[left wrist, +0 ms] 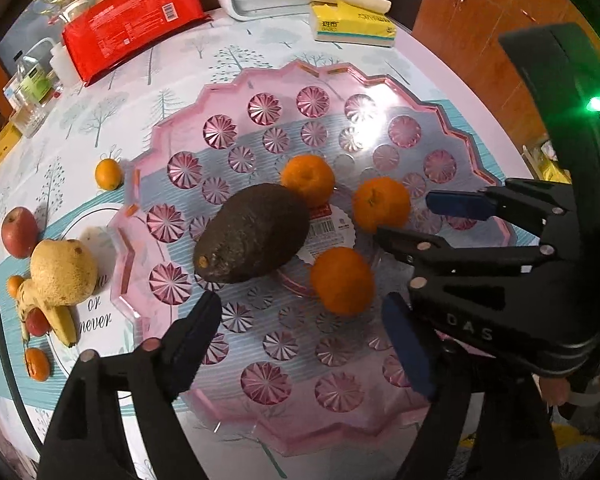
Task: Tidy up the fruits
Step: 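Carry both oranges over the pink bowl and release them inside, then withdraw both open grippers from the bowl back toward the fruit plate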
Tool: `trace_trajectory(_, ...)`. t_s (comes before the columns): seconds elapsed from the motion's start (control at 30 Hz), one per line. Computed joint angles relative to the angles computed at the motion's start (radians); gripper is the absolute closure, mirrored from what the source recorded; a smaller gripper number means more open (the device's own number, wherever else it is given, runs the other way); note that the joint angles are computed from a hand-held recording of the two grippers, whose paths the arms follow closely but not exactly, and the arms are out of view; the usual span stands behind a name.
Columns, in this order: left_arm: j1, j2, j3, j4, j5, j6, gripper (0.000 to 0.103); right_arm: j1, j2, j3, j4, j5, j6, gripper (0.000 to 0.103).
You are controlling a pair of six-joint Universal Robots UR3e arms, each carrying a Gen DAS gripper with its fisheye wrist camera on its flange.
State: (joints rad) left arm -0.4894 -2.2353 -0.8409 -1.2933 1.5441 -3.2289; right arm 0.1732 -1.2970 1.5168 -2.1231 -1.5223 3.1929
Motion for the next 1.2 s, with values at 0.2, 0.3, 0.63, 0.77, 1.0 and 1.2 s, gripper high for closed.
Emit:
trace_trajectory(0.2,-0.003,0.025,-0.026,0.010,0.009,0.004,0.021,0.006,-0.020,0.004,0.008,-0.004,0.014,0.051)
trace_trajectory(0.3,-0.009,0.025,-0.022,0.018,0.015,0.009,0.021,0.010,-0.032,0.008,0.009,-0.010,0.025,0.051)
trace_trajectory(0.63,-0.007,0.062,-0.059,0.049,0.009,0.028,0.021,0.019,-0.059,0.004,0.023,-0.017,0.066,0.051)
trace_trajectory(0.77,0.005,0.084,-0.092,0.068,-0.010,0.030,0.021,0.024,-0.072,0.008,0.024,-0.019,0.086,0.051)
trace_trajectory(1.0,0.016,0.137,-0.167,0.124,-0.014,0.039,0.021,0.037,-0.100,0.017,0.021,-0.026,0.121,0.051)
trace_trajectory(1.2,0.031,0.192,-0.229,0.158,-0.007,0.048,0.020,0.068,-0.114,-0.008,0.032,-0.057,0.152,0.051)
